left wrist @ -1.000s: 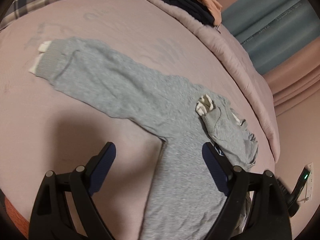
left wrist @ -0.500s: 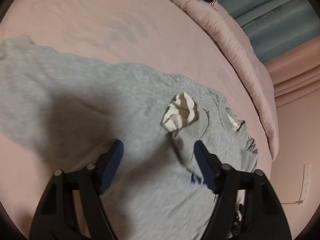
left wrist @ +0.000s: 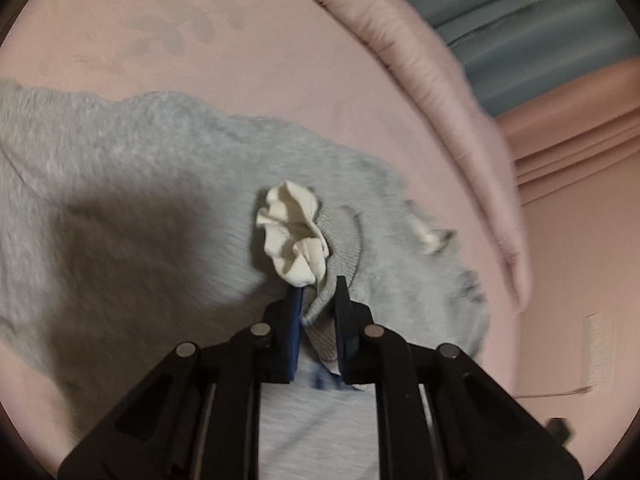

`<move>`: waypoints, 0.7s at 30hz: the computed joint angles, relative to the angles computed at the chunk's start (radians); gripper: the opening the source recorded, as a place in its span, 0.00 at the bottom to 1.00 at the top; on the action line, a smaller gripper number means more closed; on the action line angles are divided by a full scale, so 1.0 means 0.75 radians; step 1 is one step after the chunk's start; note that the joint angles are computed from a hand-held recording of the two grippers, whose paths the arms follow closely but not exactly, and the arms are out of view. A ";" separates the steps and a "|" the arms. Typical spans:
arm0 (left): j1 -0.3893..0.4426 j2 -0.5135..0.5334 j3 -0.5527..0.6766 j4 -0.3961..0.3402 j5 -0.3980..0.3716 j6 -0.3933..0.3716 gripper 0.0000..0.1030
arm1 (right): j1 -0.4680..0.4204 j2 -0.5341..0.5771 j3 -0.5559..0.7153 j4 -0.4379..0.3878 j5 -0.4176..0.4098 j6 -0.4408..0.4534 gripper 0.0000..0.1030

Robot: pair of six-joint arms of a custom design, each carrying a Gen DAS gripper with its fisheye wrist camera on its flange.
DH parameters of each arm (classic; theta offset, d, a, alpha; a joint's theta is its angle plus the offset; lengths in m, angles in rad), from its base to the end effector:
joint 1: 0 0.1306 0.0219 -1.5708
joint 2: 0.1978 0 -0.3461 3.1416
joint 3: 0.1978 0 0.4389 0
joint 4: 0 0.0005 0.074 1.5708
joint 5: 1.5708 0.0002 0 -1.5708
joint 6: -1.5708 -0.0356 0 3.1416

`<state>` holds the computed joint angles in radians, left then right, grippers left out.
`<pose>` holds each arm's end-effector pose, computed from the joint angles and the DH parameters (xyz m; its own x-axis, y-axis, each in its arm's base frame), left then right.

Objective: Fold small clothes

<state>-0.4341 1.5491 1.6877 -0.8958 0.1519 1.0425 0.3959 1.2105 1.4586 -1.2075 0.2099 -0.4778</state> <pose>0.5386 -0.2562 0.4568 -0.7594 -0.5890 -0.2766 -0.2784 0.6782 -0.6801 0.4216 0.1676 0.4907 -0.7936 0.1558 -0.5882 0.1105 0.9875 0.1124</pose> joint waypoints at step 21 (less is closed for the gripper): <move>-0.058 0.060 0.157 -0.298 -0.052 -0.311 0.36 | -0.160 -0.117 -0.048 -0.086 -0.220 -0.041 0.55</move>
